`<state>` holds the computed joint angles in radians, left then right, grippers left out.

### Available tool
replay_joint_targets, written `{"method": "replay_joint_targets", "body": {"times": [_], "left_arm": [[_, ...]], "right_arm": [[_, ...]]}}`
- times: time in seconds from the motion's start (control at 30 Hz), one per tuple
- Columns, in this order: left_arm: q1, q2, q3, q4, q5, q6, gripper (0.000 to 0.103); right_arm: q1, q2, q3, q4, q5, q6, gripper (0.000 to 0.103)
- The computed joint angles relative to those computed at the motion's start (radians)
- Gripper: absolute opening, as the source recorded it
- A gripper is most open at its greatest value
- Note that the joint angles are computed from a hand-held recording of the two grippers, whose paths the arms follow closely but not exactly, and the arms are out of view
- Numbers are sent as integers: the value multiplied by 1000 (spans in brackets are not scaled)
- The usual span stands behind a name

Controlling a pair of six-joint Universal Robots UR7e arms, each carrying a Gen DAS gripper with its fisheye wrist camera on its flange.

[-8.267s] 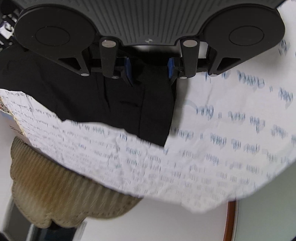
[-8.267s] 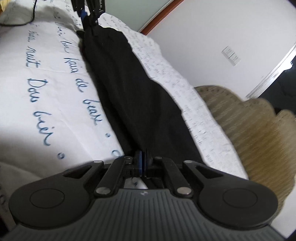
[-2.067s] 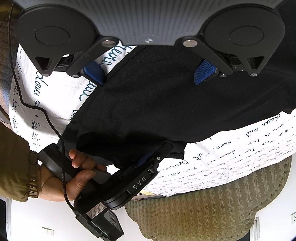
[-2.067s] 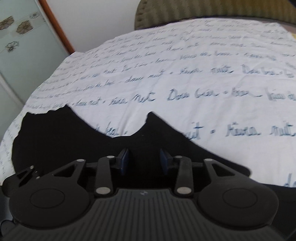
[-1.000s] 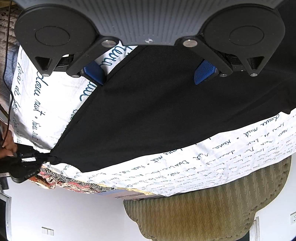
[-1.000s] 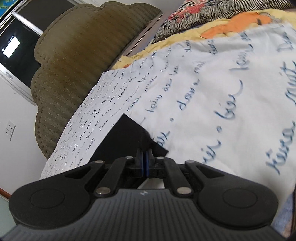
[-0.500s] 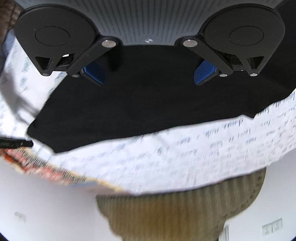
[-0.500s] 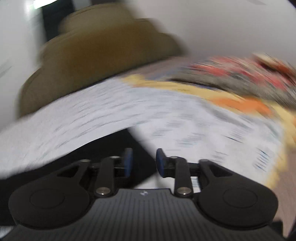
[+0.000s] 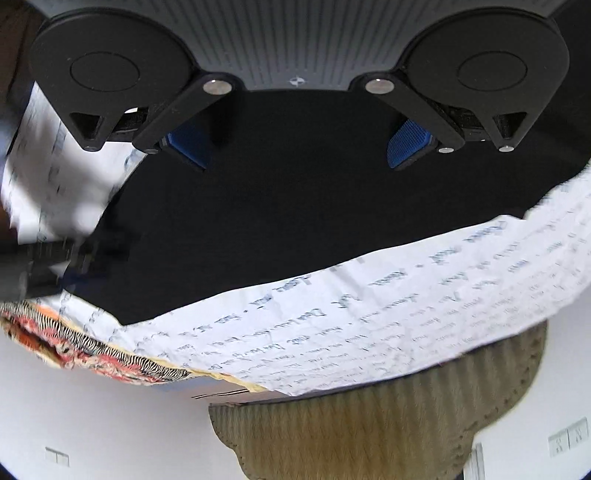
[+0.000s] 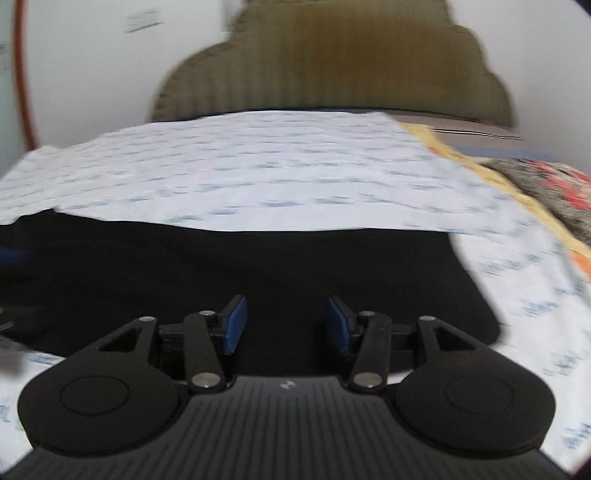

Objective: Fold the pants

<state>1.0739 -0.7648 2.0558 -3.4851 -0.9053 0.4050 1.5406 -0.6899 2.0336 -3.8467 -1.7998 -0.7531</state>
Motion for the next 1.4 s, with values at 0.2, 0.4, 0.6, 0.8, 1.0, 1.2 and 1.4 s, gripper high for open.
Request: {"method": "replay_joint_targets", "body": {"times": [0.2, 0.4, 0.6, 0.8, 1.0, 1.2, 1.4], "left_arm": [[-20, 10, 8, -15, -10, 42, 103], [-44, 107, -97, -13, -11, 42, 103], [-49, 133, -68, -18, 10, 98, 103], [-52, 116, -64, -33, -5, 43, 103], [-45, 109, -76, 26, -7, -2, 103], [-50, 112, -73, 5, 3, 9, 103], [-35, 76, -101, 76, -38, -72, 103]], "right_arm": [[27, 8, 34, 58, -107, -130, 54], [-7, 6, 61, -70, 8, -48, 72], [-53, -30, 108, -101, 31, 9, 70], [-204, -133, 134, -153, 122, 392, 61], [-289, -125, 107, -137, 302, 585, 64], [-321, -78, 23, -132, 392, 790, 29], [-289, -40, 1, -184, 324, 756, 10]]}}
